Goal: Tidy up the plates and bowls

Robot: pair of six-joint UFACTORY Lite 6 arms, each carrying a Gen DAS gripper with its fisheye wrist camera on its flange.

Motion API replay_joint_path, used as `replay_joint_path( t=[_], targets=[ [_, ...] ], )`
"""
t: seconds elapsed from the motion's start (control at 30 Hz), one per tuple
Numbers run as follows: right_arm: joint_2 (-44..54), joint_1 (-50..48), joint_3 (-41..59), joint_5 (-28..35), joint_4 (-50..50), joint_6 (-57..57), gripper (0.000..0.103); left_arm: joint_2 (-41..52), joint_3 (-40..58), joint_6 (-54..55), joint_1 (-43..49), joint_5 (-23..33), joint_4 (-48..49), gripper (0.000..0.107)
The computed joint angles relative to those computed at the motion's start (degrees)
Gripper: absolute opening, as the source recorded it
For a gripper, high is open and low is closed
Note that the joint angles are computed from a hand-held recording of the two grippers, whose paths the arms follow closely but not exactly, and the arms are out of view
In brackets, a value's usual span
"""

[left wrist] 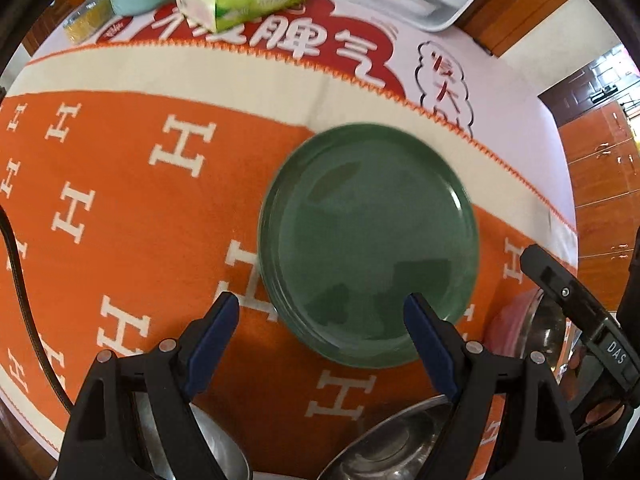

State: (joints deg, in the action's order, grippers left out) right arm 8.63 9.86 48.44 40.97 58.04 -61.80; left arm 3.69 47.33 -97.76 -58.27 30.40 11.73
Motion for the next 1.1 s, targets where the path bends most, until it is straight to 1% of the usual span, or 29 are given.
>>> replay_joint_path(
  t=[0.1,0.27,0.5,0.6,0.63,0.73,0.8,0.97,1.0,1.07,1.1],
  targets=[
    [1.94,-0.21,0.89,1.07,1.89,-1.51,0.070,0.95,-0.44,2.70,0.83,-1.11,-1.69,0.083],
    [5.31,1.48,2.72,0.29,1.87,-2.14,0.070,2.31,-1.58,5.20,2.01,-3.39,-3.95,0.083],
    [10.76,2.36,5.28,1.00,0.92,-1.73,0.070,4.87,-1.98,10.43,3.58,-6.90,-8.49,0.083],
    [12.05,2.14,5.78,1.34,1.17,-1.98,0.070,5.46,-1.98,11.16,4.02,-7.60,-8.80,0.083],
    [12.49,1.91,5.87,1.69,1.58,-2.38,0.068,5.51,-1.95,10.81,4.03,-7.54,-8.35,0.083],
    [13.74,1.64,6.29,2.13,1.94,-2.53,0.059,5.50,-2.01,10.38,4.23,-7.83,-6.98,0.083],
    [14.24,1.65,6.40,2.18,2.09,-2.52,0.055,5.38,-2.05,8.17,4.07,-7.97,-4.83,0.083],
    [15.03,1.02,6.59,3.46,2.89,-3.07,0.041,6.08,-1.48,2.72,4.13,-8.39,0.79,0.081],
    [15.21,1.10,6.73,3.62,2.74,-2.97,0.040,5.80,-1.55,2.21,4.11,-8.12,1.42,0.080],
    [15.60,1.51,7.14,3.95,2.25,-2.58,0.034,6.06,-0.91,-0.01,3.94,-7.10,3.71,0.075],
    [15.86,1.77,7.35,4.09,2.08,-2.43,0.032,6.03,-0.92,-1.72,3.80,-6.86,5.20,0.071]
  ],
)
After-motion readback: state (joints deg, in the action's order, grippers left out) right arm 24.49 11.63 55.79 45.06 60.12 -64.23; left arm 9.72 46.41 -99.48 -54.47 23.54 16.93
